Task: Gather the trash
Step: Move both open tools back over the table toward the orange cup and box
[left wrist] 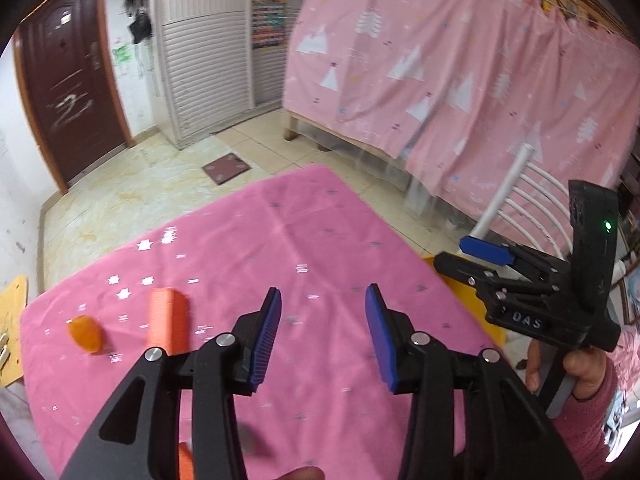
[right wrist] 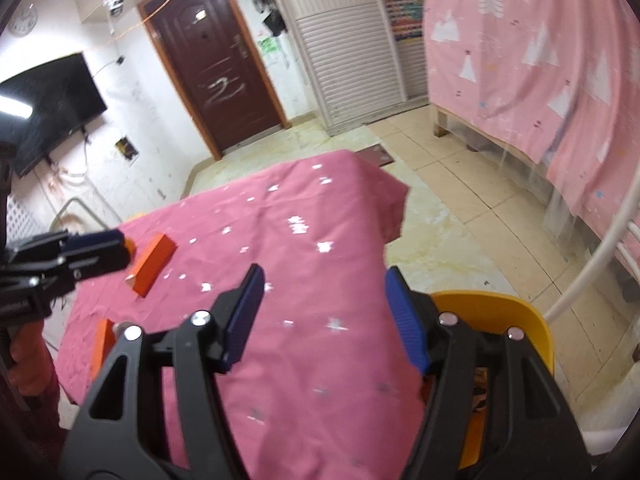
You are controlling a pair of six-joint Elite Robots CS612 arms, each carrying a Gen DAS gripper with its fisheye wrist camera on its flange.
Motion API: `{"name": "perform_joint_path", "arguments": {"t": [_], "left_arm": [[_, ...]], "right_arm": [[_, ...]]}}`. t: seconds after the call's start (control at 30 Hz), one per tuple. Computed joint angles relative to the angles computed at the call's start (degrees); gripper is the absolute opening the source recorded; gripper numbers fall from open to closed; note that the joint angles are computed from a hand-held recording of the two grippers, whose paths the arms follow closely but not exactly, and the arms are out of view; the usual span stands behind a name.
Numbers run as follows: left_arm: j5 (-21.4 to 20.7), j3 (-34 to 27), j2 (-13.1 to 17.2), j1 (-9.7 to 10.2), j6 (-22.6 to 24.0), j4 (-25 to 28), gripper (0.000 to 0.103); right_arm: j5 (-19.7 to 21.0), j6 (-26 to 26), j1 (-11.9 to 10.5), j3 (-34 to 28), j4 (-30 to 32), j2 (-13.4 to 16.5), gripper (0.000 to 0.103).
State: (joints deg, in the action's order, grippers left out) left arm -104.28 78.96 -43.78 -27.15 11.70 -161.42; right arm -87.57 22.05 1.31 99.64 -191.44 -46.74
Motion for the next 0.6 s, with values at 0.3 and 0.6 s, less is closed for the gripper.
{"name": "perform_joint_path", "arguments": {"t": [0.3,0.6], "left_arm": [[4.1,-4.5,2.4,3.71,-3.9,1.1,0.038],[5.4,-9.2,5.3,6.42,-5.9,3.7,0.041]], "right_arm": [[1.8,-5.3,3.0,-7.2,7.6,2.3,0.06],[2.8,-9.0,5.2,-14.0,15.0,4.8,0.06]]}}
